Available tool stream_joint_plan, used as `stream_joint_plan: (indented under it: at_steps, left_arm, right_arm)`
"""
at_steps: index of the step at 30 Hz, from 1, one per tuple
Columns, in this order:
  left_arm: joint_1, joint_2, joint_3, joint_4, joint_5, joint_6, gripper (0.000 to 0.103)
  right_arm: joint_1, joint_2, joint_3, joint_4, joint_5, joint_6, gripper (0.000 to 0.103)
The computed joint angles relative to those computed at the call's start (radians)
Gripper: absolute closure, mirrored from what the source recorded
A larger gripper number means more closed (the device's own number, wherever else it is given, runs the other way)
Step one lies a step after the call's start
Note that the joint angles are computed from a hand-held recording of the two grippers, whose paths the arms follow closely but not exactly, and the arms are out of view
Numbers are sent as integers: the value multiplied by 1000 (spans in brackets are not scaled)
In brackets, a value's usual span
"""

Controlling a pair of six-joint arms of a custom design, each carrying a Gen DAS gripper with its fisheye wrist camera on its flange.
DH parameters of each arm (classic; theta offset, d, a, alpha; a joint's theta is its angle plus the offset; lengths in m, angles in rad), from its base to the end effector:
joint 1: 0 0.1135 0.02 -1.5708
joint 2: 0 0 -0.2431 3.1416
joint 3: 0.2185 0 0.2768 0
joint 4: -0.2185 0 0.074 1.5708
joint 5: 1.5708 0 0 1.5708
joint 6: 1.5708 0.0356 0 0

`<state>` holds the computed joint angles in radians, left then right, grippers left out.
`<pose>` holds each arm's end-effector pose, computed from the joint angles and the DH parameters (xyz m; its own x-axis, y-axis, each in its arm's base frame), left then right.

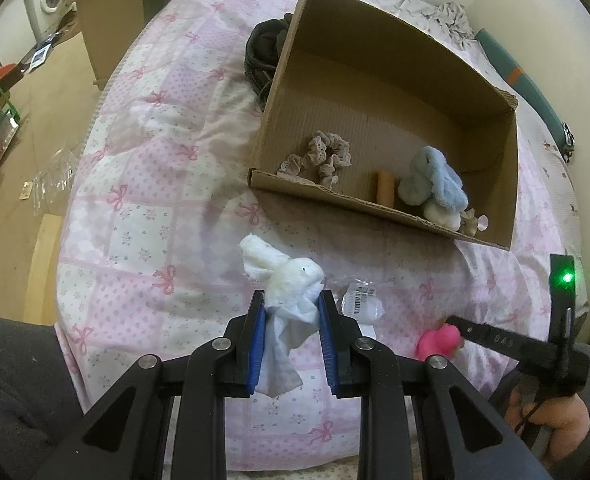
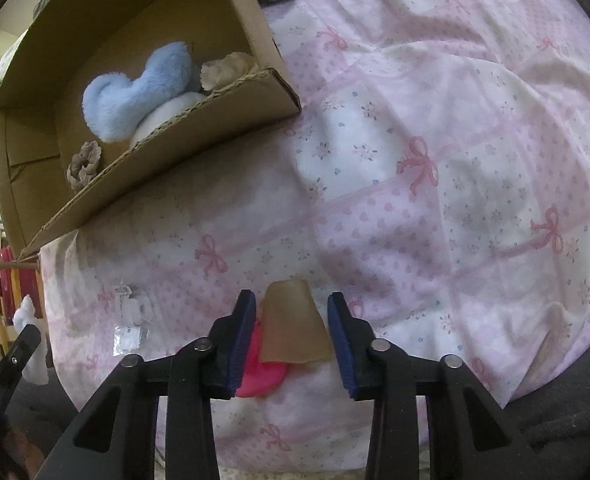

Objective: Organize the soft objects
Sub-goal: 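Grasp the white sock with the left tool while the right tool grasps the tan sponge piece, then carry the sock and sponge piece over the box with both tools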

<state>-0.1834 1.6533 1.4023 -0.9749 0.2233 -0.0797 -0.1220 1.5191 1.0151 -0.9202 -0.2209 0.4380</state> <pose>0.3461 -0.0722 0.2445 -0.9424 0.0959 -0.3204 0.1770 0.9558 -0.2347 0.2877 -0.0274 0.1707 -0.8523 0.5214 -0.0404 0.4952 0.8295 0.2582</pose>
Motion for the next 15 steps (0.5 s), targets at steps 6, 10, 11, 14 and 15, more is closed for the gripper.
stream_joint_plan:
  at_steps: [6,10,11,14,15]
  left_arm:
    - [5,-4,-2,5,-3,-4,81]
    - [4,-10,-7,12,-13,-6,81]
    - [2,-10,-8,13,-17,-6,81]
    - [-3,-12,-11,18,-25,-7,81]
    - [-4,-14,-12,19,-27,-7,81]
  right_arm:
    - [25,-11,8,-1,23,-11,93]
    - [-3,-114,-34,57,-33,15,94]
    - [-20,-153,-53,83,-74,25,94]
    - [-48,-238,-92,139,-166,42,94]
    - [-40,-264,-98,148,-167,41,94]
